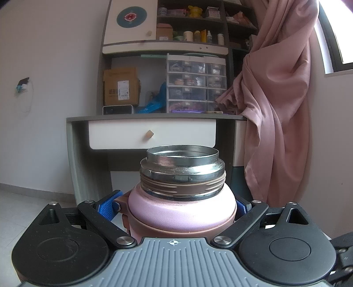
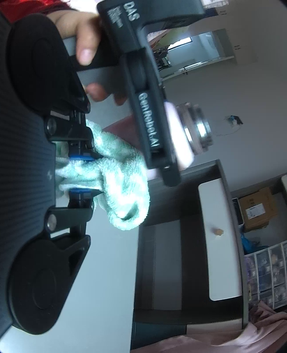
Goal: Clean container
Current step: 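Wipe the bottle side with the towel in the right gripper, moving along it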
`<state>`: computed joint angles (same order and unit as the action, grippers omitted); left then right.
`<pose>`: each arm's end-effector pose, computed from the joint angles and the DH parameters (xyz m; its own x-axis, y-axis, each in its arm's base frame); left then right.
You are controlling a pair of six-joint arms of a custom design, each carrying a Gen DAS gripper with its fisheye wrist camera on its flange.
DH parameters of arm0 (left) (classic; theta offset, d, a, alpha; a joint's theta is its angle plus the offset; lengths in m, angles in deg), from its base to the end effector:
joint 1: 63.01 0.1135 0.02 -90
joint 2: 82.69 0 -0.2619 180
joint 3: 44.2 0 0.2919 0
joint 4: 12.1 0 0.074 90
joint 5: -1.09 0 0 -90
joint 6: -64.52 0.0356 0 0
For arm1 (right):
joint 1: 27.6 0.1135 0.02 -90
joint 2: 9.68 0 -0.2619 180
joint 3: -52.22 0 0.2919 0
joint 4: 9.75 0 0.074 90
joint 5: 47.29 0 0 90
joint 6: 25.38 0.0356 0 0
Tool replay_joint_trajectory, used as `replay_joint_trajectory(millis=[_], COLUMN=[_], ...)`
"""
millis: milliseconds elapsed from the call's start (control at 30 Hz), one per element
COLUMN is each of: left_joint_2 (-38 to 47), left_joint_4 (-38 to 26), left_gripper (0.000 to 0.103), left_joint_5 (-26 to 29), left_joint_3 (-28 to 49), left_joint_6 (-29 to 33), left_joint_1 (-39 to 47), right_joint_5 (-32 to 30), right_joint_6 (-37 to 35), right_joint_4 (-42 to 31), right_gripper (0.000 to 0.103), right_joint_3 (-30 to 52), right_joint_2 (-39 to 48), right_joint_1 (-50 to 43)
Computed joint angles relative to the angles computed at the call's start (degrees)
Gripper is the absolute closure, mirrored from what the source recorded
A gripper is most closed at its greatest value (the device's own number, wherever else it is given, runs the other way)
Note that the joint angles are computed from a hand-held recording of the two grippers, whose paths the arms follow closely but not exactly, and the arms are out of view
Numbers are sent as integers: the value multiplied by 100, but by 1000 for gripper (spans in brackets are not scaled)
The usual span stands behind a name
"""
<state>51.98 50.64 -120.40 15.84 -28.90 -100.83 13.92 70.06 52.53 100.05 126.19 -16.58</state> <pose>0.3144 -0.2205 -0.0032 -0.1696 0.0672 -0.9832 0.1092 0.9928 0.0491 0.3037 0.0766 -0.0416 -0.4809 -0.0090 -0.8767 -0.5502 0.7817 0.2937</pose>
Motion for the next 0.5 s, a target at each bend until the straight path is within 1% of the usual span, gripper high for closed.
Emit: replay_joint_trajectory(millis=[167, 300, 500], left_joint_2=[-10, -16, -6], left_joint_4=[-48, -22, -23], left_gripper=[7, 7, 7], left_joint_5=[0, -15, -49], left_joint_3=[32, 7, 19], left_joint_6=[8, 18, 7], left_joint_1=[-1, -12, -50], right_joint_5=[59, 240, 332], right_joint_6=[-112, -266, -418], right_joint_4=[-309, -578, -1189], right_gripper=[81, 81, 81], right_joint_3=[144, 236, 491], right_joint_2=[96, 173, 232], right_joint_1=[53, 157, 266])
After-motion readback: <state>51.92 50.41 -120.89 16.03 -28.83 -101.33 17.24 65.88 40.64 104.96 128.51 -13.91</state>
